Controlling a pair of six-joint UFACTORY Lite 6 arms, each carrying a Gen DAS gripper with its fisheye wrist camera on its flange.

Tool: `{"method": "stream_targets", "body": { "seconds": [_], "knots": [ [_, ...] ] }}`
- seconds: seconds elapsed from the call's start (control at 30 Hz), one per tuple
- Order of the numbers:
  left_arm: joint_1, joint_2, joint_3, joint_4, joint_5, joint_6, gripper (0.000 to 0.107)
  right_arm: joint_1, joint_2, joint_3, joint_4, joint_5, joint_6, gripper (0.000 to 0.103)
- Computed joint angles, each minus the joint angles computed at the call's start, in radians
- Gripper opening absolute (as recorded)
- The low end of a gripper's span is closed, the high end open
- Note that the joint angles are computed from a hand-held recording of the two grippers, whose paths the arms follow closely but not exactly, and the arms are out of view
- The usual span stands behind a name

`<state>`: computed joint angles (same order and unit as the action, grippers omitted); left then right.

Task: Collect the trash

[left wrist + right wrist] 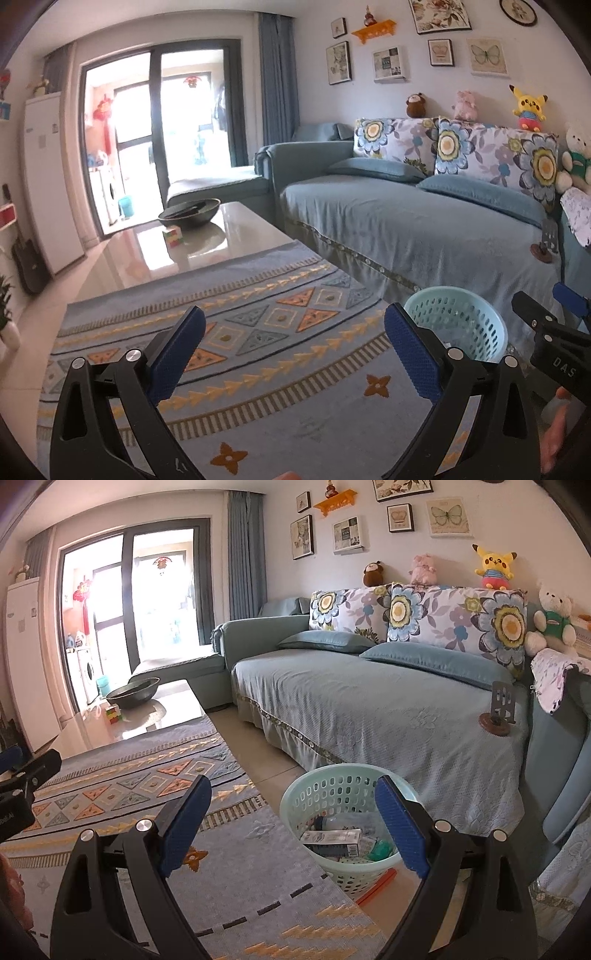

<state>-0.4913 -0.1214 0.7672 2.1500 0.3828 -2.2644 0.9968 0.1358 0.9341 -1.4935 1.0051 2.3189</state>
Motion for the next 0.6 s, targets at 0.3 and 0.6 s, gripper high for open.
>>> {"method": "stream_targets", "body": {
  "seconds": [0.3,0.6],
  "knots": [
    [0.057,0.002,0.004,0.106,-0.066,-0.127,0.094,0.018,0.021,0.021,-0.008,0.020,-0.025,0.086],
    [0.071,-0.006,-0.006,0.136,-0.077,-0.165,0.094,0.037,0.051,0.055,0.010,0.085,-0.059,0.086]
  ]
}}
